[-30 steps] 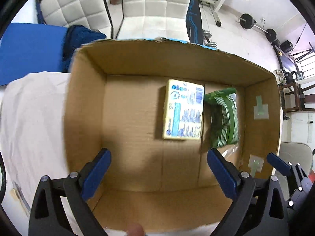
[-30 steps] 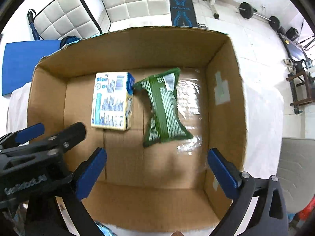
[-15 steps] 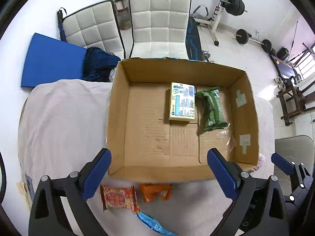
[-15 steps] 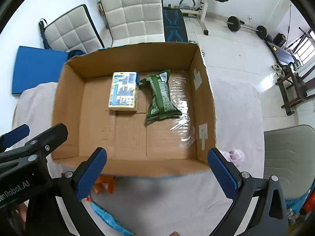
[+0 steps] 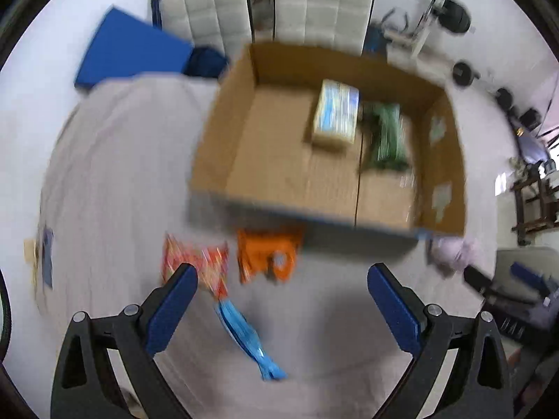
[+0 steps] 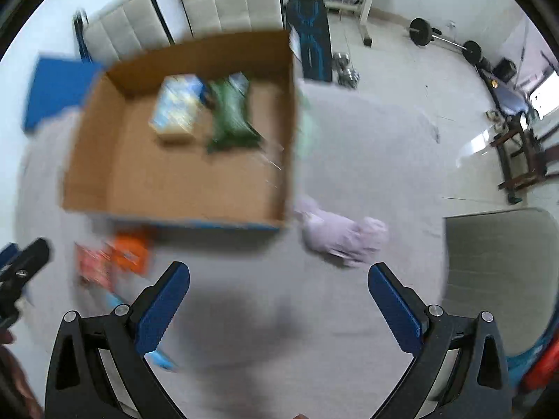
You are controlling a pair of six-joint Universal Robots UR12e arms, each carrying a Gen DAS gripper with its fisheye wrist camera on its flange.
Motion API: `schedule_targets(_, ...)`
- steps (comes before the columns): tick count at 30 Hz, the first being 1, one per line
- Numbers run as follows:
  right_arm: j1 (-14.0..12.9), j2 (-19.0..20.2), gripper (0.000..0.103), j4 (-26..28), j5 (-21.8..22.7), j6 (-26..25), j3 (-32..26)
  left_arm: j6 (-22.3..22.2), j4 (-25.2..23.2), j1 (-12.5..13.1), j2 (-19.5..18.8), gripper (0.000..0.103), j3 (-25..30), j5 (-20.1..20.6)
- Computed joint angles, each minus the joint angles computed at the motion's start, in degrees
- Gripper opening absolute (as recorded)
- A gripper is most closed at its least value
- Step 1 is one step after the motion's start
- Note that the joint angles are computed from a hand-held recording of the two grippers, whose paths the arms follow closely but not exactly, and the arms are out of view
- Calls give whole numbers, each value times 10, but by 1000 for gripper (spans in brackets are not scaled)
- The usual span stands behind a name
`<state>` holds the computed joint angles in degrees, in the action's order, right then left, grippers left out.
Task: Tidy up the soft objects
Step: 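Grasp the blue stick snack with left tool while right tool grasps lilac cloth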
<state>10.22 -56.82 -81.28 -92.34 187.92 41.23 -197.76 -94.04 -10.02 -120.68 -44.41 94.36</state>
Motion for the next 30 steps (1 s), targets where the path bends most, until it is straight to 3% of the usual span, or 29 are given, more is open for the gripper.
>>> schedule_targets(3, -15, 11, 103, 36, -6, -64, 13, -37, -18, -11, -3, 100, -20, 7)
schedule_targets(7, -17, 32, 103, 39, -39, -132, 21, -80, -30, -20, -10, 100, -38, 14)
schedule_targets(11, -17, 54, 103, 50, -36, -163, 13, -111, -28, -23, -6, 100, -64, 19)
schedule_targets(14, -20, 65, 95, 55, -27, -153, 9, -122, -28, -23, -2, 100, -78, 21)
schedule_targets(16, -20, 64, 74, 52, -31, -150, 11, -130, -27, -22, 3, 100, -88, 21)
schedule_targets(19, -18, 57, 51, 51, -46, -135, 20, -137, -19, -18, 13, 100, -104, 17)
schedule_targets(21, -18, 51, 44, 55, -41, -128, 26, -137, -14, -15, 20, 100, -115, 9)
schedule_targets(27, -10, 7, 42, 61, -7, -87, 71, -132, -3, 4, 63, 100, -178, -16)
schedule_targets(30, -2, -13, 42, 63, 39, -54, 98, -147, -1, 23, 90, 100, -224, -51)
